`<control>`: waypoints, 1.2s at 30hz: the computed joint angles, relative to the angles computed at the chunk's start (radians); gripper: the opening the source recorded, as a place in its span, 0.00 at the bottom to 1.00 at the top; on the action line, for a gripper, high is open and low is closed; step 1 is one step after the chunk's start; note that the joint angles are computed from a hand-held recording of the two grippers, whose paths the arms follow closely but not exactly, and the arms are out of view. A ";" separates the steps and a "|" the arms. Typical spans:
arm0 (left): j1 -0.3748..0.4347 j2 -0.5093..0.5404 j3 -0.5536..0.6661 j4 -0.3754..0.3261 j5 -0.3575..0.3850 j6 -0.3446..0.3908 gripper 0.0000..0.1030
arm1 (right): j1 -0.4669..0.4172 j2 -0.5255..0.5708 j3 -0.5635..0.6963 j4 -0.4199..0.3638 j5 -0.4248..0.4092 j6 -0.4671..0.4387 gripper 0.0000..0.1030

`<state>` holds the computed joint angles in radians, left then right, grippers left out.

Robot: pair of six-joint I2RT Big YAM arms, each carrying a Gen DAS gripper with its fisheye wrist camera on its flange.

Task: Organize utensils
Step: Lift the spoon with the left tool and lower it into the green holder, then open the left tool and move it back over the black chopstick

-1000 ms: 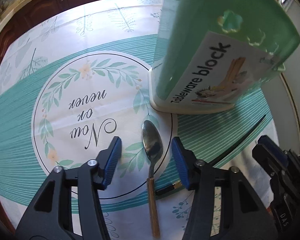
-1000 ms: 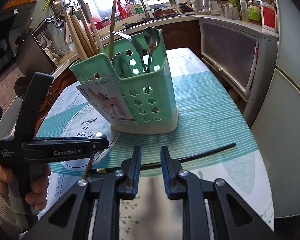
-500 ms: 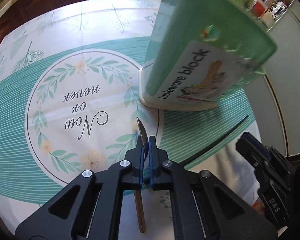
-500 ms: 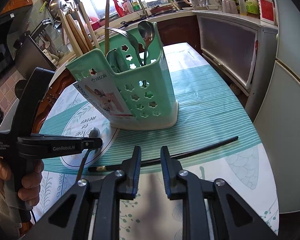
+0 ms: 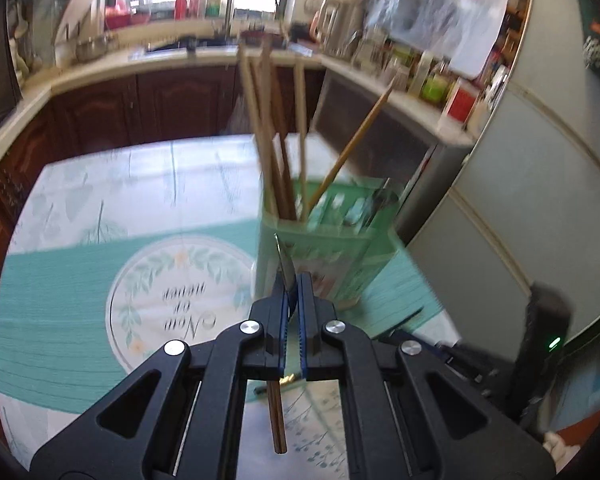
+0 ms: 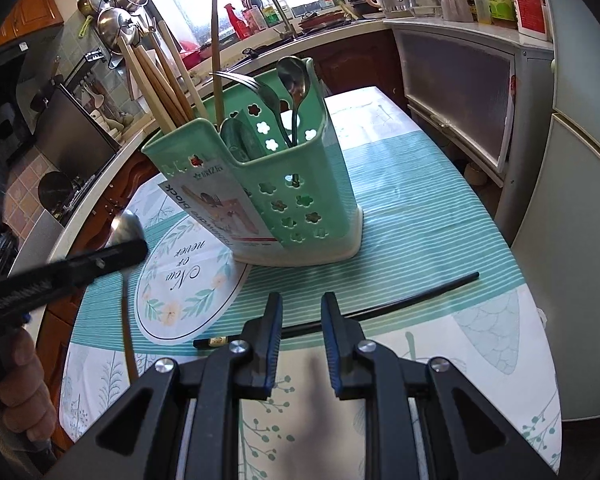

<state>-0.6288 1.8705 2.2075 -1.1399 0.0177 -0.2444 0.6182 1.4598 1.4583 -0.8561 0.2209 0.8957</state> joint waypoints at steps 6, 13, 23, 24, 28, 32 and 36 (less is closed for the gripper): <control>-0.033 0.051 0.173 0.125 -0.054 -0.009 0.02 | 0.001 -0.018 -0.001 0.010 0.020 0.007 0.19; -0.064 0.158 0.307 0.269 -0.102 -0.025 0.02 | -0.010 -0.036 -0.012 0.022 0.022 0.020 0.19; -0.103 0.284 0.355 0.357 -0.159 0.059 0.02 | -0.018 -0.061 -0.060 0.036 0.014 0.035 0.19; -0.106 0.291 0.359 0.363 -0.161 0.061 0.02 | -0.019 -0.062 -0.062 0.037 0.013 0.032 0.19; -0.113 0.332 0.401 0.362 -0.177 0.074 0.02 | -0.020 -0.063 -0.068 0.039 0.009 0.029 0.19; -0.112 0.403 0.499 0.309 -0.179 0.081 0.02 | -0.021 -0.063 -0.075 0.050 -0.002 0.018 0.19; -0.108 0.435 0.524 0.303 -0.174 0.087 0.02 | -0.018 -0.060 -0.076 0.061 -0.005 0.009 0.19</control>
<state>-0.7367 2.3056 2.7315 -0.8367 -0.1560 -0.1573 0.6000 1.4002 1.3818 -0.7946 0.2162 0.9043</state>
